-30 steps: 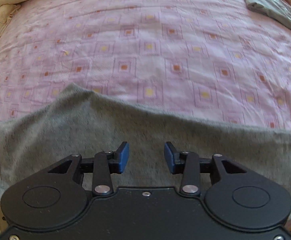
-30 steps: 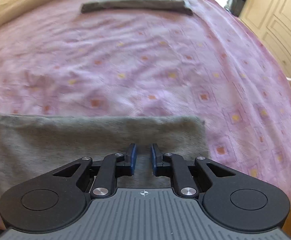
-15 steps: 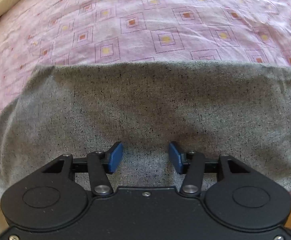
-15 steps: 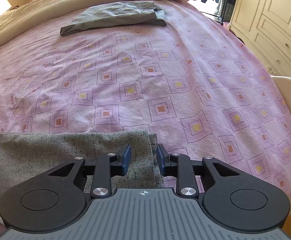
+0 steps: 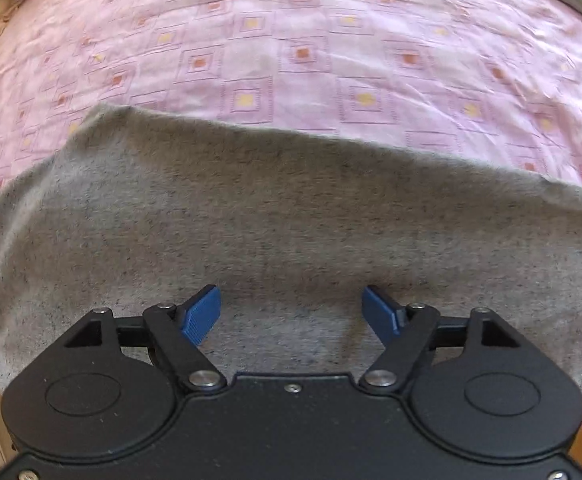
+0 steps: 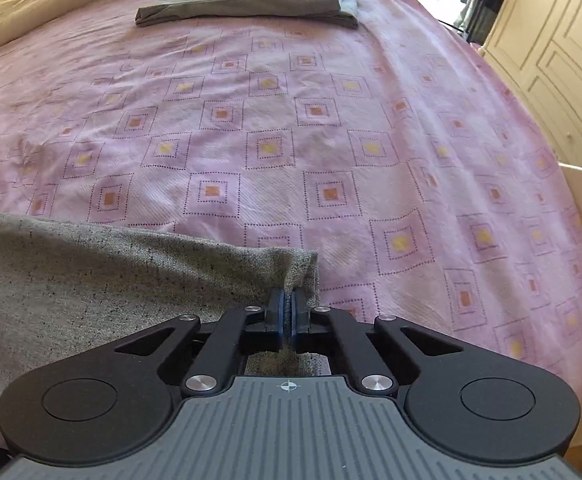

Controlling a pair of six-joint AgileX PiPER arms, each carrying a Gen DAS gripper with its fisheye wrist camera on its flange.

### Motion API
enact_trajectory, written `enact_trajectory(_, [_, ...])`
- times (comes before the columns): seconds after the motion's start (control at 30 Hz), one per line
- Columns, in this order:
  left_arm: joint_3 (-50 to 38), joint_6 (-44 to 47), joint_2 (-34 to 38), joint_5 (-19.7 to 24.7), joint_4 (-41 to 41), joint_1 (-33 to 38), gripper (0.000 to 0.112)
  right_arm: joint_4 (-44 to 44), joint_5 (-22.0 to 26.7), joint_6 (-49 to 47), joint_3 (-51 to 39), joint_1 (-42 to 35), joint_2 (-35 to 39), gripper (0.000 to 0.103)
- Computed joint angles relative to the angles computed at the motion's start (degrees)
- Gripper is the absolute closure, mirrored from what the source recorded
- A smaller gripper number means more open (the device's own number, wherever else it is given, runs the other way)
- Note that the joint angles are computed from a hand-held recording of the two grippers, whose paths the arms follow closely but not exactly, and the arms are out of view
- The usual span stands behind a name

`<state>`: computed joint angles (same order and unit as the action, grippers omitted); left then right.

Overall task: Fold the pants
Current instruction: 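Grasp the trouser leg hem with the right gripper and lift it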

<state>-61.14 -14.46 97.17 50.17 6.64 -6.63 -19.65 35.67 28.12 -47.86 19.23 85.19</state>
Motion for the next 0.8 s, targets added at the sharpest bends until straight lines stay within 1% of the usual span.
enact_trajectory(0.03, [-0.42, -0.64, 0.94, 0.46, 0.76, -0.85, 0.034, -1.23, -0.04, 1.00, -0.04, 0.66, 0.38, 0.100])
enact_trajectory(0.1, [-0.35, -2.51, 1.84, 0.13, 2.80, -2.05, 0.027, -2.35, 0.16, 2.93, -0.35, 1.31, 0.22, 0.098])
enact_trajectory(0.13, [-0.38, -3.34, 2.07, 0.03, 3.71, -2.48, 0.025, -1.57, -0.77, 4.10, 0.35, 0.66, -1.35, 0.096])
enact_trajectory(0.2, [-1.41, -3.78, 3.17, 0.42, 4.64, -2.58, 0.019, -2.12, -1.08, 8.18, 1.98, 0.23, -5.17, 0.079])
enact_trajectory(0.23, [-1.32, -3.72, 3.23, 0.27, 4.75, -2.43, 0.018, -3.29, -0.36, 10.66, 2.87, 0.80, -7.63, 0.077])
enact_trajectory(0.3, [-1.18, -3.46, 3.58, -0.28, 5.05, -1.98, 0.011, -3.50, 1.12, 12.04, 4.57, 2.48, -12.04, 0.077])
enact_trajectory(0.33, [-0.58, -3.64, 3.66, -0.92, 5.14, -1.96, 0.009, -3.12, 1.86, 12.17, 5.38, 3.87, -13.80, 0.077])
enact_trajectory(0.4, [-0.69, -2.27, 3.87, -1.24, 3.95, -1.08, 0.009, -2.60, 3.21, 11.77, 7.24, 7.86, -15.83, 0.077])
enact_trajectory(0.47, [-0.40, -1.73, 3.61, -1.35, 3.52, -0.87, 0.009, -4.54, 6.02, 12.97, 8.18, 12.44, -13.94, 0.077])
enact_trajectory(0.5, [-0.34, -1.60, 3.56, -1.45, 3.66, -0.97, 0.009, -5.72, 8.04, 14.74, 8.21, 14.31, -11.81, 0.077])
enact_trajectory(0.53, [-0.50, -0.25, 4.12, -2.13, 3.82, 0.11, 0.009, -6.52, 8.73, 16.71, 9.19, 15.05, -11.03, 0.077])
enact_trajectory(0.57, [1.48, 0.03, 2.90, -3.03, 4.29, 0.47, 0.009, -8.29, 7.27, 20.36, 11.32, 15.62, -12.54, 0.076])
enact_trajectory(0.6, [1.90, -0.37, 2.81, -3.39, 4.91, 0.17, 0.009, -10.08, 7.75, 24.12, 11.89, 16.82, -13.50, 0.075])
enact_trajectory(0.67, [2.37, -1.56, 2.57, -3.79, 6.21, -0.77, 0.009, -10.99, 10.97, 28.42, 10.39, 18.67, -14.24, 0.073])
enact_trajectory(0.7, [2.71, -1.96, 2.37, -4.07, 6.77, -1.05, 0.009, -11.92, 11.66, 31.71, 10.47, 19.65, -15.53, 0.072])
enact_trajectory(0.73, [2.69, -2.45, 2.14, -3.97, 7.29, -1.47, 0.009, -12.60, 12.03, 36.67, 11.88, 20.90, -18.50, 0.071])
enact_trajectory(0.8, [3.64, -3.92, 1.20, -4.23, 8.07, -2.49, 0.009, -9.20, 10.35, 41.00, 13.74, 19.17, -22.28, 0.061])
